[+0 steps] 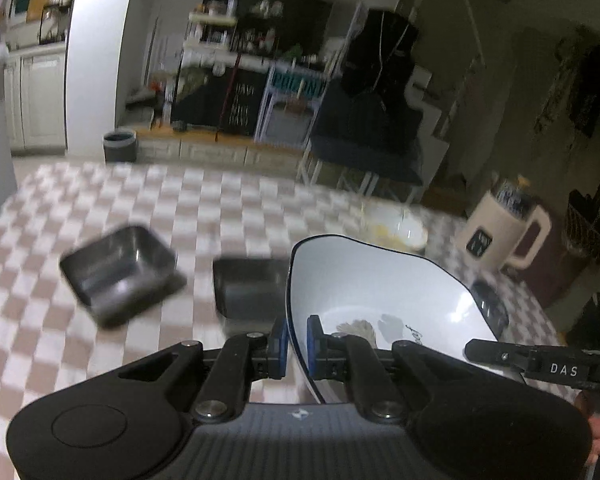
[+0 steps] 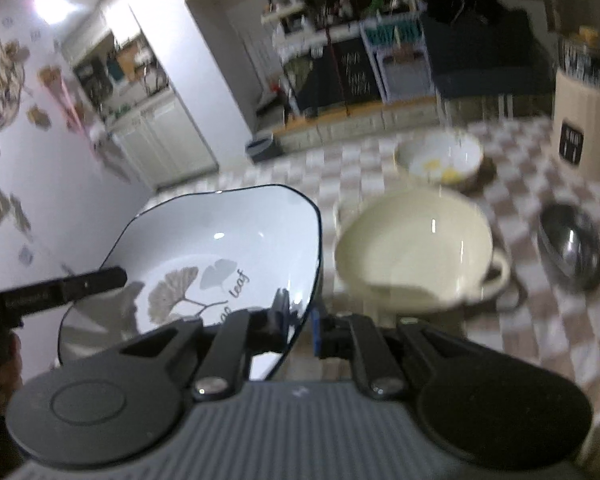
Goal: Organize plates and bowls
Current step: 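Lift the white plate off the table with both grippers, then lower the white plate onto the cloth in front of the steel trays and open both grippers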
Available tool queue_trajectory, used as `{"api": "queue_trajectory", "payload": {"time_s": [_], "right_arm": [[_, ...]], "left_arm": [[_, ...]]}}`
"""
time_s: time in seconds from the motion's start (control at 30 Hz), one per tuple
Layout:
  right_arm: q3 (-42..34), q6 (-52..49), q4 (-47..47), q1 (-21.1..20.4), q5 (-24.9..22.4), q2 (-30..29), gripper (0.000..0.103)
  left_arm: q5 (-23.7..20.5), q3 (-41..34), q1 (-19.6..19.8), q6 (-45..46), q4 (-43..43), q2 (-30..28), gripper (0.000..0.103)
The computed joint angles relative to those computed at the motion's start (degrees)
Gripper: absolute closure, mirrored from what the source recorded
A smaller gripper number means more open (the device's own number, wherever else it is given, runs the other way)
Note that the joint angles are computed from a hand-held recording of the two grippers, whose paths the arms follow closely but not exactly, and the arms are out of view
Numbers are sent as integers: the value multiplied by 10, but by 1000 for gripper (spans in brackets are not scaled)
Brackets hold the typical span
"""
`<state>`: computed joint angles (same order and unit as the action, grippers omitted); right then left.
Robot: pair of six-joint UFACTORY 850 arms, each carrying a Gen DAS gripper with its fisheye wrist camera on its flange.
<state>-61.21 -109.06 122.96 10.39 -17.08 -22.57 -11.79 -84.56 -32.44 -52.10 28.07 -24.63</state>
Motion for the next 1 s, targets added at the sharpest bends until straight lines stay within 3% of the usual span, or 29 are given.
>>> {"api": "queue_trajectory", "payload": {"time_s": [0.23, 0.43, 0.73, 0.83, 1.0], "right_arm": [[-13, 169, -199, 5, -6, -24, 89], [-34, 323, -353, 15, 11, -42, 89], [-84, 593, -628, 28, 13, -89, 88], [-104, 660, -691, 33, 15, -106, 88], [-103, 667, -704, 35, 23, -109, 87]], "left_arm": [[-3, 40, -1, 44, -17, 6, 93], [-25, 37, 5, 173, -143, -8, 93], [-86, 7, 12, 268, -236, -48, 91], [-104, -5, 12, 272, -235, -60, 90], [-113, -17, 14, 257, -220, -71, 89]]}}
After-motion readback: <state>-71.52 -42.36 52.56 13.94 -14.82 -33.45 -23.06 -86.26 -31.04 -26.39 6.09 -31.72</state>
